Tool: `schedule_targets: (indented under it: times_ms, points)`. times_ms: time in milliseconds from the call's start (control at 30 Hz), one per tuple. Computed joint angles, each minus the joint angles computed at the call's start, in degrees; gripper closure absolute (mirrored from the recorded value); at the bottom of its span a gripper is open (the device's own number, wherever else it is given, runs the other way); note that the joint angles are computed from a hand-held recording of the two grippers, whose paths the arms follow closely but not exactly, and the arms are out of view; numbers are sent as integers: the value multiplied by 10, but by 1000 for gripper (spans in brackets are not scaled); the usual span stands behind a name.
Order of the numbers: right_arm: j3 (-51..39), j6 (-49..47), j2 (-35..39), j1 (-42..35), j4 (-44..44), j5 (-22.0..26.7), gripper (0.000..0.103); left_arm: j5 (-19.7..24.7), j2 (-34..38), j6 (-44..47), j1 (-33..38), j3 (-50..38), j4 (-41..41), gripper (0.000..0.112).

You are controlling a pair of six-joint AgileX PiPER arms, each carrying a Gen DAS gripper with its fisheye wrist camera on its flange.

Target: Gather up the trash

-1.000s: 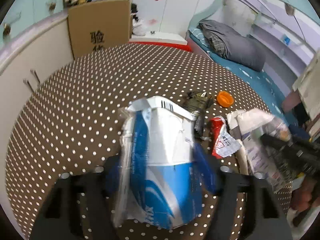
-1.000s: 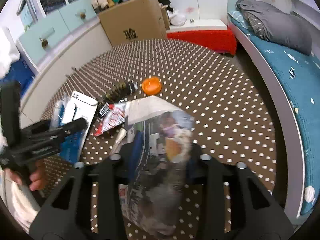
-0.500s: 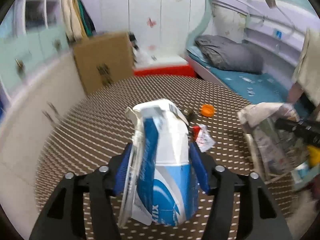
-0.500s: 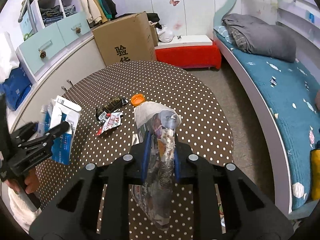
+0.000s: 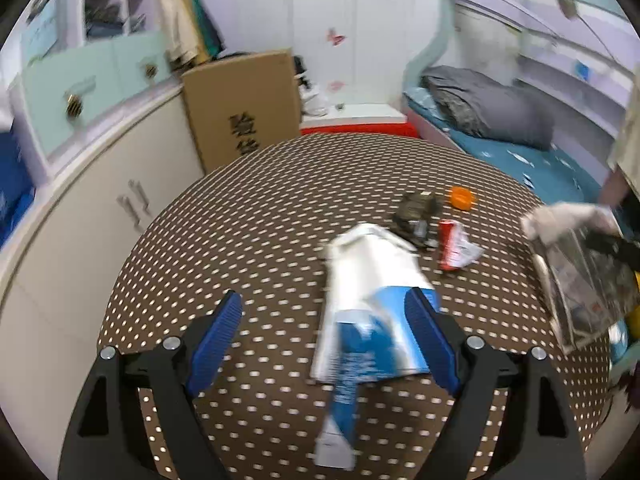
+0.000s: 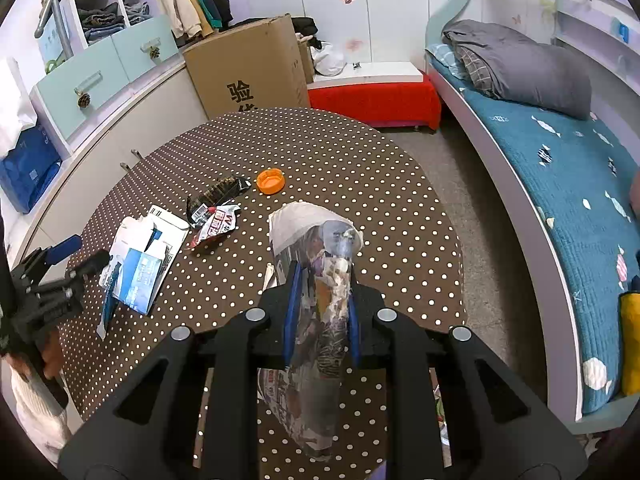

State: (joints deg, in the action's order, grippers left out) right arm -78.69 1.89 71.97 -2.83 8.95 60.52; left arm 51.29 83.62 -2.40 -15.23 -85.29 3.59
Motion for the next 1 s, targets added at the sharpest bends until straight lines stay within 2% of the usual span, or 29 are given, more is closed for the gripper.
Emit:
schedule_targets:
  times_ms: [100,200,300,333,367,433,467,500,600,667,767,1000]
  points:
    - [0,3,5,1,-3,-1,83,20,16,20,36,-10,-42,31]
    - [1,12,8,6,-11,-2,83,59,19,22,46,-7,-52,31]
    - [3,16,8,8,-12,-3,83,48,-18,60,61,43,-105,31]
    - [3,15,7,7,-11,-1,83,56,-26,71,59,56,-110,35]
    - [3,14,7,8,-12,-1,83,56,-27,68,51,65,-100,41]
    - [2,20,8,8,-16,0,83,38,-34,24,24,90,-45,68]
    - [3,18,7,4,-9,1,83,19,-42,0,10,105,-11,90]
    - [3,17,6,3,-7,2,84,21,-43,-14,6,104,1,99]
    - [9,7,-9,-15,18,8,84,38,-47,19,22,93,-48,102]
    - [11,0,-23,-25,27,12,85,33,-65,-6,-2,100,-8,102]
    - [14,-15,-45,-49,41,20,85,44,-81,-6,-12,93,-15,103]
    - [13,-70,-97,-121,77,50,85,60,-81,-61,-87,51,36,102]
